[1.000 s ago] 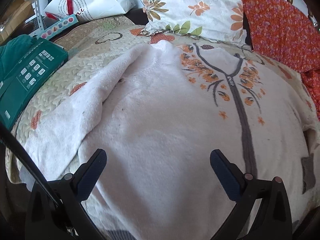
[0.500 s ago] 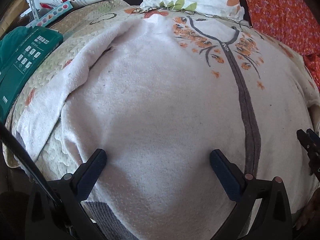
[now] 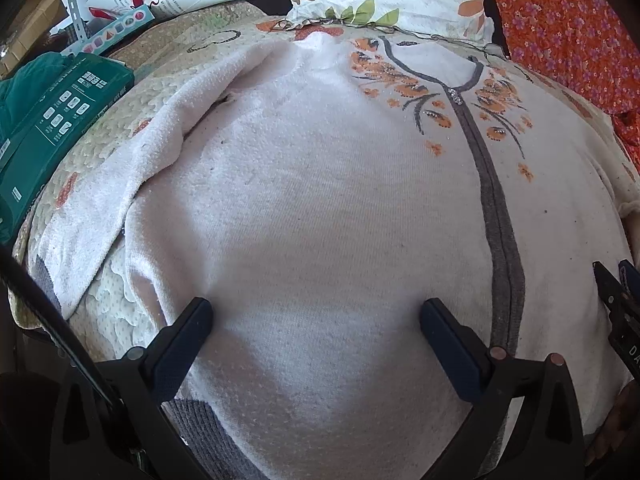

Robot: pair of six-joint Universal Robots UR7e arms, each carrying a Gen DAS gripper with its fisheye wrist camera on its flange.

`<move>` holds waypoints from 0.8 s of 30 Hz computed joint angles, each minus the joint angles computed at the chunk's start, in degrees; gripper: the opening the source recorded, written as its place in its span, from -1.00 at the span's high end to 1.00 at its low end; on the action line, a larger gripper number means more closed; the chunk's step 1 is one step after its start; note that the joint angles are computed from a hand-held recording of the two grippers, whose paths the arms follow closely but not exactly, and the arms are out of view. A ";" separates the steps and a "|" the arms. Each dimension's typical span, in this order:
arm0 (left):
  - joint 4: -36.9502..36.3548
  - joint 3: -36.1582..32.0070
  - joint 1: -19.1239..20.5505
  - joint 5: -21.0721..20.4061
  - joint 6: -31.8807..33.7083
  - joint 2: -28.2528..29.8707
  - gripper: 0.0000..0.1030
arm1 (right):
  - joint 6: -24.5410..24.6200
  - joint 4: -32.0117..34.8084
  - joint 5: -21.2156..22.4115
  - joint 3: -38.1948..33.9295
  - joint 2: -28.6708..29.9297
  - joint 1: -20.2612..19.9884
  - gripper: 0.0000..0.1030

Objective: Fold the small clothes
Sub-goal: 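Move the right gripper over the grey ribbed cuff of the cream cardigan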

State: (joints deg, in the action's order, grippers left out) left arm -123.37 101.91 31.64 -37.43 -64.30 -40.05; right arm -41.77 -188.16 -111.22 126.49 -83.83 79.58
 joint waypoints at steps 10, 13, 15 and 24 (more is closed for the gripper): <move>-0.61 0.47 -0.41 1.29 -0.40 0.31 -1.00 | -1.18 -1.60 -0.41 -0.34 1.18 0.11 -0.80; -1.14 0.79 -0.52 1.40 -0.07 0.24 -1.00 | -1.34 -1.84 -1.06 -0.51 1.56 0.31 -0.83; -1.23 0.74 -0.43 1.08 0.22 0.16 -1.00 | -1.19 -1.87 -1.41 -0.66 1.76 0.47 -0.84; -1.85 0.68 -0.19 0.52 0.59 0.13 -1.00 | -0.71 1.94 0.18 -1.03 0.51 -0.19 -0.92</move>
